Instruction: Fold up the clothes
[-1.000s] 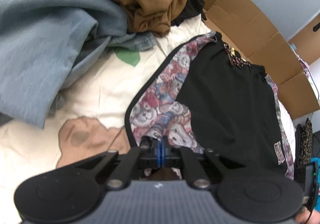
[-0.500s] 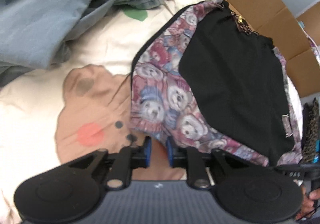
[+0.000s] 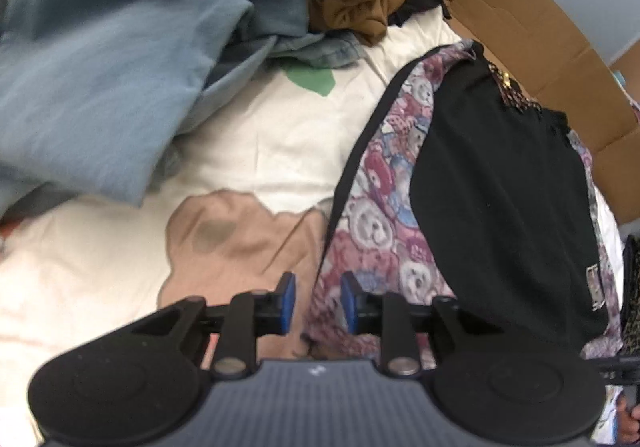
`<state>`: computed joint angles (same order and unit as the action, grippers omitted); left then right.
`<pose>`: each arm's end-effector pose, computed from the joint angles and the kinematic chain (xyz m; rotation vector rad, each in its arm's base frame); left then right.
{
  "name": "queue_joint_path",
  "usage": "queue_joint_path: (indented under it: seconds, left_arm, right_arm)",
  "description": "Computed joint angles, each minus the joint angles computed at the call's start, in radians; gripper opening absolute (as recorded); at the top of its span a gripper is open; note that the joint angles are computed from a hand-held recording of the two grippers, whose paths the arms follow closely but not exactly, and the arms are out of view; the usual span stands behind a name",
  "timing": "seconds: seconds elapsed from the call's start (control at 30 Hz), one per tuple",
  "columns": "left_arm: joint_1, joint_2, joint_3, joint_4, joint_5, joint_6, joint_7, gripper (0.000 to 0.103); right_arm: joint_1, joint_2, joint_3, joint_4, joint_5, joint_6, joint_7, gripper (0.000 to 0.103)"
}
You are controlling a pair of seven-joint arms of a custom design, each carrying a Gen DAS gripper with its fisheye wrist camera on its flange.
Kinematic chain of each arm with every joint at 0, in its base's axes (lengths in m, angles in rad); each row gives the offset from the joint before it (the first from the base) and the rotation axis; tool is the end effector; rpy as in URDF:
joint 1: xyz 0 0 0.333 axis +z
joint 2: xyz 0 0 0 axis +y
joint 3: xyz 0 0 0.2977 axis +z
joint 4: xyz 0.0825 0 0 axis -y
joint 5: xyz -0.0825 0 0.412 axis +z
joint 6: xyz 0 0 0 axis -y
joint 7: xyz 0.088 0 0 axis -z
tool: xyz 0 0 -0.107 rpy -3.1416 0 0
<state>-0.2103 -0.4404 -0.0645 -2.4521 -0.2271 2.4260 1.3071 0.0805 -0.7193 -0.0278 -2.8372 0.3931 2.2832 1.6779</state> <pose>0.4609 -0.1318 0.4734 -2.2537 1.9789 -0.6641 0.3649 0.0299 0.3780 -1.6768 2.2354 0.2155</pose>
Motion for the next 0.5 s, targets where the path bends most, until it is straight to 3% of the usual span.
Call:
queue_joint_path:
  seconds: [0.13, 0.3, 0.5]
  left_arm:
    - [-0.007, 0.051, -0.003, 0.020, 0.009, 0.013, 0.050, 0.026]
    - [-0.007, 0.085, -0.021, 0.022, 0.029, 0.038, 0.101, 0.036]
    - [-0.022, 0.089, -0.011, 0.012, -0.020, 0.038, 0.159, 0.038]
  right_arm:
    - [-0.009, -0.006, 0.010, -0.002, -0.010, 0.010, 0.029, 0.002]
    - [-0.008, 0.005, 0.014, 0.008, -0.020, 0.017, 0.052, 0.002]
    - [-0.003, 0.018, 0.013, 0.019, -0.028, 0.017, 0.055, 0.002]
